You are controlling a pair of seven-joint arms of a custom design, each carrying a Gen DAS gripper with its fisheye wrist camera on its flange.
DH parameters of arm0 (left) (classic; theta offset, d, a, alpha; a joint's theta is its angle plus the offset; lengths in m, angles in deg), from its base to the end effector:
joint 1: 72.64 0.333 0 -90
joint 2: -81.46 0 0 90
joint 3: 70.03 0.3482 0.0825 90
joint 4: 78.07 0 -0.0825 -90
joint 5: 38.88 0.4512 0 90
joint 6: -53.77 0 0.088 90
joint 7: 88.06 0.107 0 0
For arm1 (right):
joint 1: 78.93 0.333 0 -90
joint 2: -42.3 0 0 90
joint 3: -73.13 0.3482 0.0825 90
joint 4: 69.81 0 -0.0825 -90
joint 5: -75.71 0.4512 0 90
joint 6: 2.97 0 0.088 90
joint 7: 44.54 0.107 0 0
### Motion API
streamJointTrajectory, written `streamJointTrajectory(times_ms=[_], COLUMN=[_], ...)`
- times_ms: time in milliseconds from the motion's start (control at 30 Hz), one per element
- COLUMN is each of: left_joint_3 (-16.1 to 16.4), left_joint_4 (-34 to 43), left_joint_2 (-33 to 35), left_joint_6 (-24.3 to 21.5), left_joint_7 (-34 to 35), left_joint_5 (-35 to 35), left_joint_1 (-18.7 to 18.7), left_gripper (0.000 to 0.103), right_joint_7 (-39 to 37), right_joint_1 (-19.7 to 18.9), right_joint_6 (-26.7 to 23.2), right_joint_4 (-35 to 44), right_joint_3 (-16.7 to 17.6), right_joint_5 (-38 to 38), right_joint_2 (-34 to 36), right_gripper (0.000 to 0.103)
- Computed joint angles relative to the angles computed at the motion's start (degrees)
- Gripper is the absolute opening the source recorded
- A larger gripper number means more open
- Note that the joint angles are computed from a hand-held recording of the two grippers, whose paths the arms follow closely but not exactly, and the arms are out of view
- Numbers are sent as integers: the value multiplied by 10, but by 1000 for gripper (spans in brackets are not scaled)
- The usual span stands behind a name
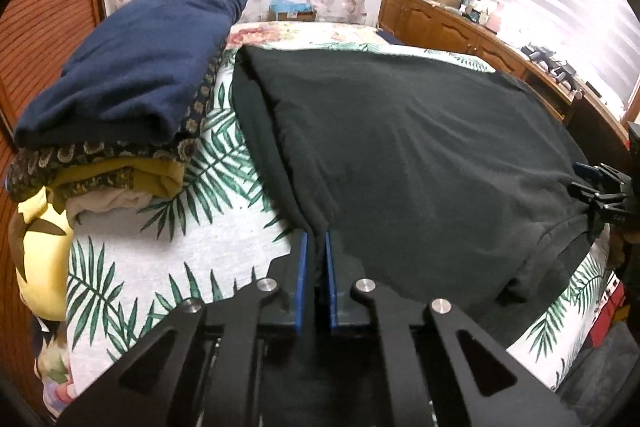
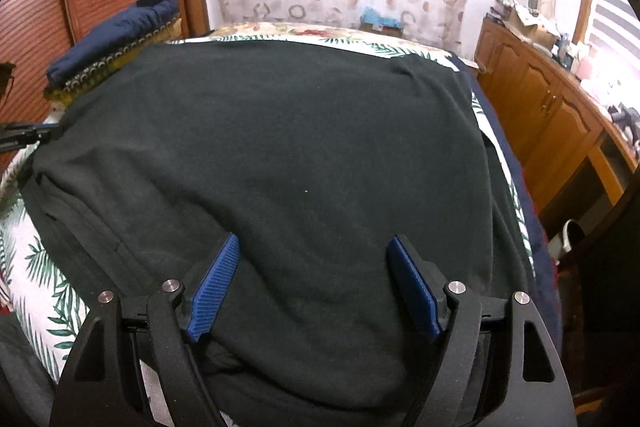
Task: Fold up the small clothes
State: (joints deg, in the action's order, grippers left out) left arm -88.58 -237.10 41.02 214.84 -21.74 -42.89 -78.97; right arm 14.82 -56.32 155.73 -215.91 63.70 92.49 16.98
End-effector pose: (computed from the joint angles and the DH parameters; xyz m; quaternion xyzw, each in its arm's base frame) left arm 0.3777 -0.1707 0.4753 -0.6707 0.6492 -0.2941 0.2052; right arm 0.4815 0.0967 0.4873 -0.8135 0.4723 -0.1766 0.2899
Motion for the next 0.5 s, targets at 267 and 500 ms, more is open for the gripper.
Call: streamJointTrajectory(times_ms=[267,500], left_joint_3=[-7,-11], left_joint_4=[13,48], left_joint_2=[-12,22], left_joint_6=[54,94], left_joint_7=[-6,18], left_joint_5=[-7,-14], left_joint_1=[-10,-19], left_gripper=[4,4], right_joint_7=[2,0], right_joint_1=[1,2], right_joint_6=[4,5], right_joint_4=[1,0], right_joint_3=[1,0], right_joint_5=[-1,1], right_joint_2=[2,2], right_gripper=[81,81])
